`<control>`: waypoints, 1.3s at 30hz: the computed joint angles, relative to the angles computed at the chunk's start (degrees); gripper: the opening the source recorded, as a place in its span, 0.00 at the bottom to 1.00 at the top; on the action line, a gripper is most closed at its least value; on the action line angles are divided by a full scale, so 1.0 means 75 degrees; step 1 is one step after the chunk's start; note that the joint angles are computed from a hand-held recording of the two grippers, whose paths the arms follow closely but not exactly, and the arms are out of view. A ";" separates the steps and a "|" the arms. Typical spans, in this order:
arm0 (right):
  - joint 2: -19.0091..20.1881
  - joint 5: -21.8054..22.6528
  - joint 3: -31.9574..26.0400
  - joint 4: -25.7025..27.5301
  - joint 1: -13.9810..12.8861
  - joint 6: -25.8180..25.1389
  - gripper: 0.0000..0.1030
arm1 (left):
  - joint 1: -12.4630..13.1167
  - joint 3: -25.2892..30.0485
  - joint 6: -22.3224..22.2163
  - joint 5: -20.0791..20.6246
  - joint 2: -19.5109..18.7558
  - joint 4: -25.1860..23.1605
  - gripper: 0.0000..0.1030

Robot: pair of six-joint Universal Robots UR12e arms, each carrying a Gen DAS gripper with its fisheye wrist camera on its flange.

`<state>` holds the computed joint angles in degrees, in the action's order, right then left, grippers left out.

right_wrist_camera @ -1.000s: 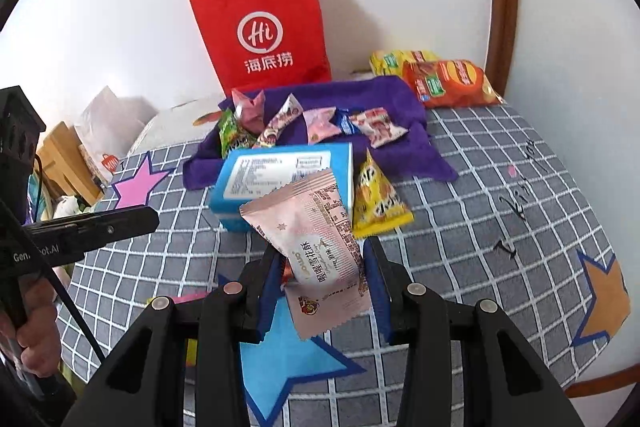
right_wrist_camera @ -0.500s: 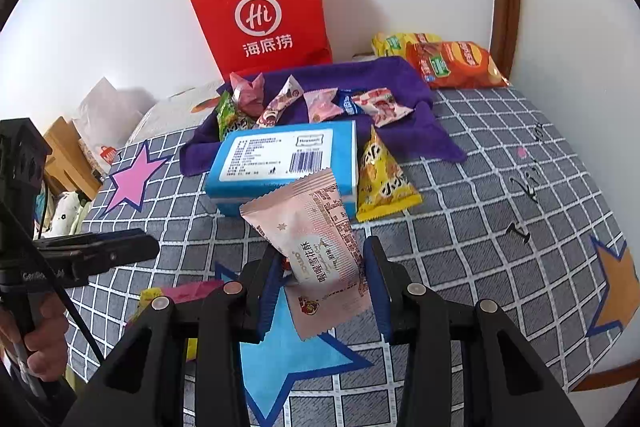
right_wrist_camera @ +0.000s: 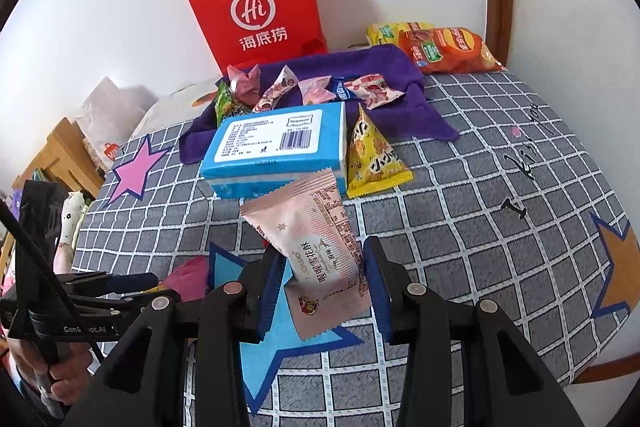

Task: Organize snacks
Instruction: 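Carry the pink-white packet with the right tool while the left tool carries the pink-yellow packet toward the cloth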

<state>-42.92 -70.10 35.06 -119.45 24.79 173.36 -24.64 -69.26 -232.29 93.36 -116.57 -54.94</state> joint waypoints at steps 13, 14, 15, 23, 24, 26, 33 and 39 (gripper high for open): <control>-0.0161 0.0061 0.0328 -0.0150 -0.0067 0.0075 0.39 | -0.0059 0.0082 -0.0014 0.0141 0.0012 -0.0102 0.63; -0.0174 0.0069 0.0347 -0.0171 -0.0067 0.0077 0.38 | -0.0068 0.0063 -0.0048 0.0181 0.0049 -0.0093 0.63; -0.0184 0.0072 0.0366 -0.0196 -0.0064 0.0076 0.38 | -0.0078 0.0046 -0.0069 0.0214 0.0081 -0.0068 0.63; -0.0329 0.0273 0.0627 -0.0372 -0.0057 0.0001 0.38 | -0.0271 -0.0111 -0.0471 0.0394 0.0313 -0.0097 0.63; -0.0363 0.0308 0.0687 -0.0414 -0.0060 -0.0019 0.39 | -0.0293 -0.0144 -0.0538 0.0389 0.0335 -0.0092 0.63; -0.0423 0.0362 0.0795 -0.0493 -0.0069 -0.0048 0.39 | -0.0325 -0.0236 -0.0688 0.0337 0.0374 -0.0023 0.63; -0.0598 0.0501 0.1113 -0.0653 -0.0112 -0.0103 0.39 | -0.0248 -0.0418 -0.1122 -0.0063 0.0270 0.0575 0.63; -0.0685 0.0519 0.1270 -0.0680 -0.0166 -0.0087 0.39 | -0.0153 -0.0268 -0.1288 -0.0060 0.0044 0.0672 0.69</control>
<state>-48.07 -66.21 44.59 -124.55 23.55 172.70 -25.78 -71.27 -241.95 92.91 -116.25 -49.90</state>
